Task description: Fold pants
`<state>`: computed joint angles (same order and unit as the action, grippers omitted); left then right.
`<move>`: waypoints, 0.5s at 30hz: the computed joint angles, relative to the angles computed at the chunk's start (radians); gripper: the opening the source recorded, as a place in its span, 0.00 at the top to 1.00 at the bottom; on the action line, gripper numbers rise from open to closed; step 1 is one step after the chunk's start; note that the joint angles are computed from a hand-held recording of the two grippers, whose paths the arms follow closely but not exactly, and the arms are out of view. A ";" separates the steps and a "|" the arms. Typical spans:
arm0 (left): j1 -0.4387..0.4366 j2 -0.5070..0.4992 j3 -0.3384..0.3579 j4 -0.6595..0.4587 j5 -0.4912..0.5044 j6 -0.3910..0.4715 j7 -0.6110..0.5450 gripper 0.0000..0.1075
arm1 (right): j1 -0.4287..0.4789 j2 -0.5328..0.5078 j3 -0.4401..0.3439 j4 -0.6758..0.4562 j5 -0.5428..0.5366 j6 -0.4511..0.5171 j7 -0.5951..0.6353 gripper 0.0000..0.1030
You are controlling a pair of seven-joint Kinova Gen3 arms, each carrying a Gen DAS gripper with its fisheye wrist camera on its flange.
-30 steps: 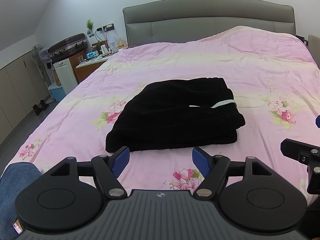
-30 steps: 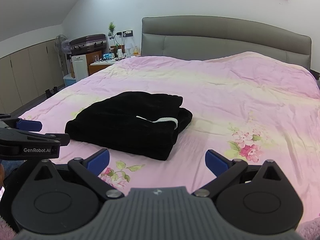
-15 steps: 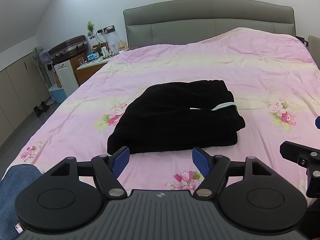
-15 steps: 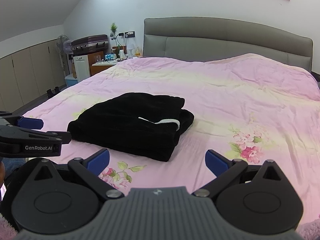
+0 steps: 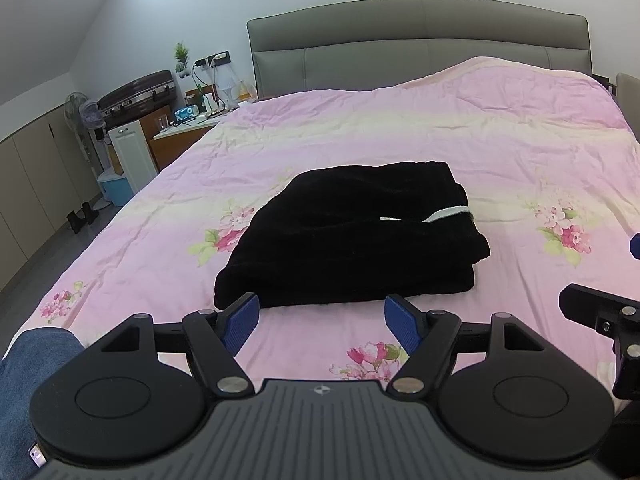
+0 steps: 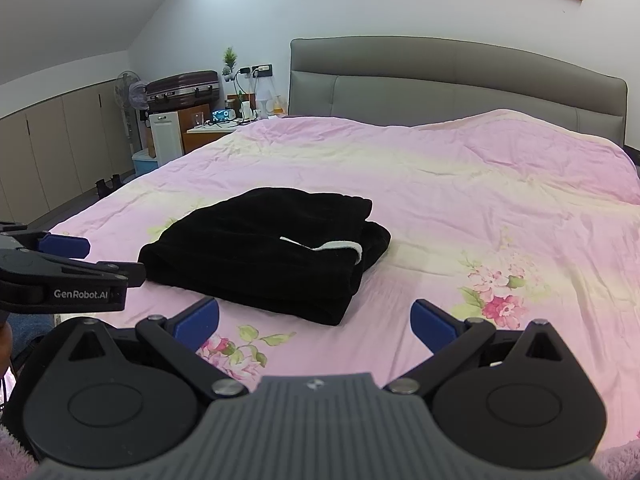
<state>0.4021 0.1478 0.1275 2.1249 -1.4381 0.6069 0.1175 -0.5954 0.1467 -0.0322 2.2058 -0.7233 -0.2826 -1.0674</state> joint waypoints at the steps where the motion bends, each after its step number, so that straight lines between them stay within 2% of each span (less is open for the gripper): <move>1: 0.000 0.001 0.000 0.000 0.001 0.001 -0.001 0.22 | 0.000 -0.001 0.000 0.000 -0.001 0.000 0.000 0.05; 15: 0.002 0.001 0.000 0.000 0.002 0.001 -0.001 0.21 | 0.002 -0.004 -0.005 0.002 -0.009 -0.001 0.005 0.05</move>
